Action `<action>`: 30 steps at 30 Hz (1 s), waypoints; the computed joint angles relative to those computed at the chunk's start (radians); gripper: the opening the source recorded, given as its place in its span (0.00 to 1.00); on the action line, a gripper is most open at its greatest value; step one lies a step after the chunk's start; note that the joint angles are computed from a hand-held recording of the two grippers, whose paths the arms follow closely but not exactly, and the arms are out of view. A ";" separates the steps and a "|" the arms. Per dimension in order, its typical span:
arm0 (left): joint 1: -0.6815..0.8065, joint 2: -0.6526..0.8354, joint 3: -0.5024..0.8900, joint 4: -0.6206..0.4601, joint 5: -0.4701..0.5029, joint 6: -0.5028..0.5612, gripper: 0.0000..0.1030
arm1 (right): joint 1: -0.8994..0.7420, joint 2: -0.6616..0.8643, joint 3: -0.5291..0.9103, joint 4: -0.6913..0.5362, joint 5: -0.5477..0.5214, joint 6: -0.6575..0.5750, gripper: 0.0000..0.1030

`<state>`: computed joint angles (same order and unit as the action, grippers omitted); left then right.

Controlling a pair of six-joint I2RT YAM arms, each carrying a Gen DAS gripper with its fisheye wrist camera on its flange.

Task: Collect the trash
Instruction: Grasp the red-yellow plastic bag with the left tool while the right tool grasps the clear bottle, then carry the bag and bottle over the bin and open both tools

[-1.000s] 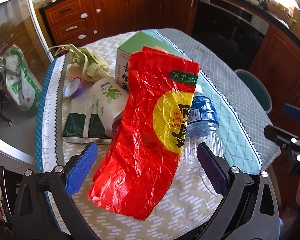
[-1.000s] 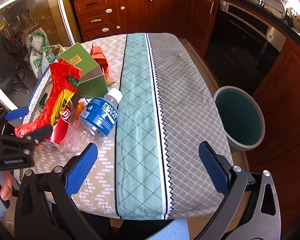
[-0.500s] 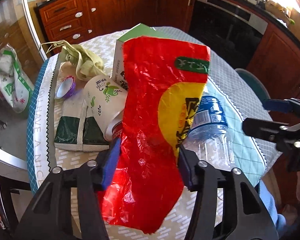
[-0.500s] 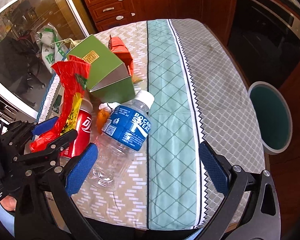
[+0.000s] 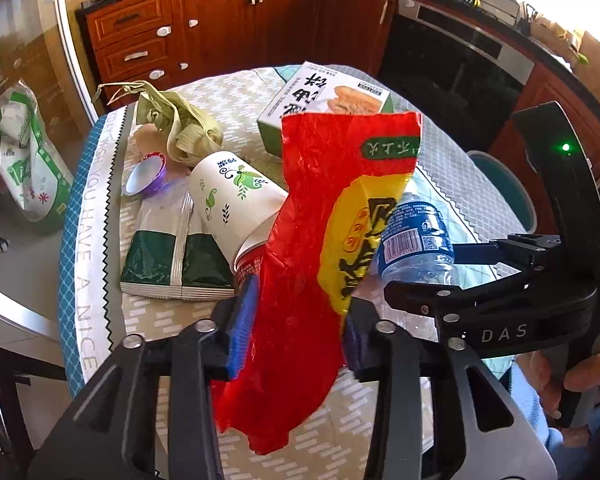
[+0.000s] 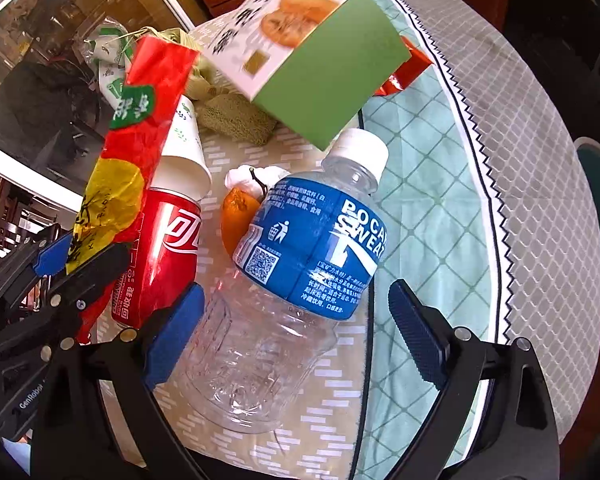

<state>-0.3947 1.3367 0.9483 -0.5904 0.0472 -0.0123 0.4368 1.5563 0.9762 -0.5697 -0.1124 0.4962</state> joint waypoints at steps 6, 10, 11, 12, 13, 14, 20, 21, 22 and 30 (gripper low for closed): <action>0.009 0.061 0.009 0.016 0.004 0.004 0.42 | -0.015 0.008 -0.047 0.055 -0.089 0.011 0.65; 0.004 0.033 0.029 0.006 0.005 -0.003 0.05 | -0.016 -0.052 -0.092 0.060 -0.084 0.019 0.63; 0.003 0.017 0.033 0.001 0.003 -0.005 0.05 | -0.021 -0.071 -0.102 0.055 -0.079 0.014 0.61; 0.002 0.002 0.038 -0.006 0.002 -0.004 0.05 | -0.032 -0.089 -0.110 0.047 -0.084 0.006 0.61; 0.002 -0.012 0.047 -0.018 0.010 0.000 0.04 | -0.043 -0.112 -0.122 0.042 -0.087 0.004 0.61; -0.001 -0.025 0.053 -0.029 0.013 0.001 0.04 | -0.050 -0.138 -0.136 0.036 -0.087 0.003 0.61; -0.067 -0.038 0.144 -0.098 0.044 -0.034 0.04 | -0.146 -0.302 -0.193 -0.019 -0.107 -0.040 0.61; -0.093 -0.031 0.155 -0.099 0.036 -0.040 0.04 | -0.179 -0.322 -0.201 -0.024 -0.113 -0.058 0.61; -0.120 -0.011 0.175 -0.100 0.034 -0.047 0.04 | -0.222 -0.351 -0.206 -0.044 -0.124 -0.080 0.61; -0.338 0.286 0.429 -0.069 0.066 -0.070 0.05 | -0.772 -0.332 -0.116 -0.194 -0.165 -0.456 0.61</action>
<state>-0.7323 1.6225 1.3770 -0.6593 0.1133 -0.0820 -0.3354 1.2239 0.8598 -0.7637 -0.2777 0.0400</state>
